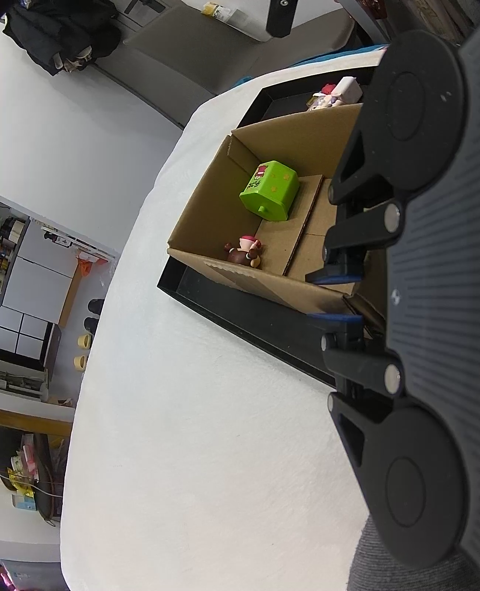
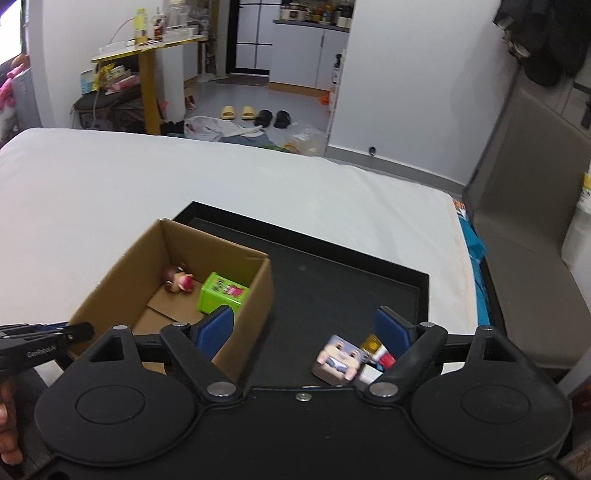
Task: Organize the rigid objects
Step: 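Lower the right gripper onto the pink figure and close it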
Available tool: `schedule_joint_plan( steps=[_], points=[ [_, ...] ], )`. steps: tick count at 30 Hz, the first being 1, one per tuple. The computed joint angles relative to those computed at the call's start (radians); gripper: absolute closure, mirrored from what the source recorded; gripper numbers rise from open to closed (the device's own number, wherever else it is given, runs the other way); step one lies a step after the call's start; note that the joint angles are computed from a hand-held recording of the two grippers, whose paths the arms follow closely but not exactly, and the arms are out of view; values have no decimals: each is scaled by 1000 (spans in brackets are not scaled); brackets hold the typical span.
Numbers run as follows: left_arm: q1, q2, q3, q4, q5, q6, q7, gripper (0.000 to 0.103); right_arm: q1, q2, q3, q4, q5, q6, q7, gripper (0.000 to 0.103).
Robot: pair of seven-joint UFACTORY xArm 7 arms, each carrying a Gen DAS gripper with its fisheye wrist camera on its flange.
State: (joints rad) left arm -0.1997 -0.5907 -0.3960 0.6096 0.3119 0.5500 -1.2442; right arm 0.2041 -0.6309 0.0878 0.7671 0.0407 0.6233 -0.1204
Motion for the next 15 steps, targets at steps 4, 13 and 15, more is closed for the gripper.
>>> schedule_joint_plan(
  steps=[4,13,15],
  points=[
    [2,4,-6,8,8,11,-3,89,4,-1,-30,-7,18,20,-19,20],
    [1,13,-16,23,34,29,-13,89,-21,14,-77,-47,88,87,-25,20],
    [1,17,-19,27,39,37,-15,89,-36,29,-76,-39,86,119,-18,20]
  ],
)
